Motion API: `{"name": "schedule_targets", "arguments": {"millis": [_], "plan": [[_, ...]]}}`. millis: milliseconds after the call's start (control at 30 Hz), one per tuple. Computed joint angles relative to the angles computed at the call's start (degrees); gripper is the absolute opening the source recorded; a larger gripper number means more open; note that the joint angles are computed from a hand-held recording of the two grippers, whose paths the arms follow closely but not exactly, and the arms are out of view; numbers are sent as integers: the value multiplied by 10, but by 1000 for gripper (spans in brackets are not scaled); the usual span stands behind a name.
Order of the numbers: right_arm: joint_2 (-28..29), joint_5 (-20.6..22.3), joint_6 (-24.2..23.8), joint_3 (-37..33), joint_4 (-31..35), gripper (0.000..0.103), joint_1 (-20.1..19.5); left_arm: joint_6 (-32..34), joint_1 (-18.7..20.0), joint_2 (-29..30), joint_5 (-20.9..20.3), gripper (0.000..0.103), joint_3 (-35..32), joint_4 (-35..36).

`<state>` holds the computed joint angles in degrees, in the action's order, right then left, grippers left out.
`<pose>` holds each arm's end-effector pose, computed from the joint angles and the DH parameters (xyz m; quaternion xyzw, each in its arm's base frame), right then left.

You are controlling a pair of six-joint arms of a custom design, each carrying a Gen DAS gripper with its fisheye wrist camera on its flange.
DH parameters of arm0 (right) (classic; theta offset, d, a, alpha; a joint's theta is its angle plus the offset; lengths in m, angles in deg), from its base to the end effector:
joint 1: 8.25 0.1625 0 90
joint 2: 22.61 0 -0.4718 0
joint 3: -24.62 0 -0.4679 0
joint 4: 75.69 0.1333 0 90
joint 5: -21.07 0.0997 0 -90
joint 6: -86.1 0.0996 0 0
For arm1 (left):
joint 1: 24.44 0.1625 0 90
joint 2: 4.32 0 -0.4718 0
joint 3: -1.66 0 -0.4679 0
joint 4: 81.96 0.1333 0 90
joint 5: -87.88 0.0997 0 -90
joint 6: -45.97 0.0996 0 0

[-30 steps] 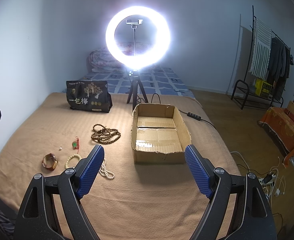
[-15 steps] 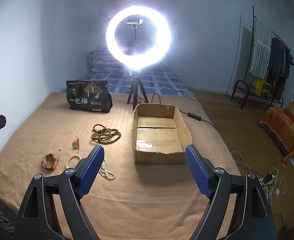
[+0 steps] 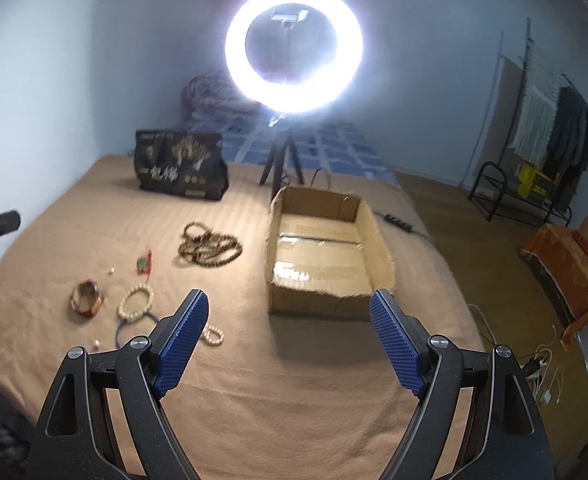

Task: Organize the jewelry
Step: 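Grasp the brown-strap watch with the left tool while the right tool grasps the pearl necklace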

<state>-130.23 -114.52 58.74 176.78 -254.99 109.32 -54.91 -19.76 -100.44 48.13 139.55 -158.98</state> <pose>0.1988 -0.2465 0.3047 0.2623 -0.8244 0.3517 0.3576 -0.2861 -0.2340 0.2017 0.0846 0.8230 -0.3990 0.3953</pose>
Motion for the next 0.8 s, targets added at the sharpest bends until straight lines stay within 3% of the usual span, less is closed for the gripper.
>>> {"name": "schedule_targets", "arguments": {"millis": [133,333,400,533,567,800], "plan": [[6,37,3,-4,55,83,-21,58,38,-20,-16,92,13,-59],[48,102,15,-29,166,83,-60,157,123,-32,-57,71,34,-176],[69,113,12,-32,167,83,-72,175,151,-37,-75,63,46,-217],[107,131,10,-43,178,83,-94,210,201,-32,-121,57,64,-306],[110,136,11,-45,183,83,-98,213,206,-24,-123,53,65,-313],[159,136,5,-53,169,82,-118,244,219,29,-114,52,60,-326]]}}
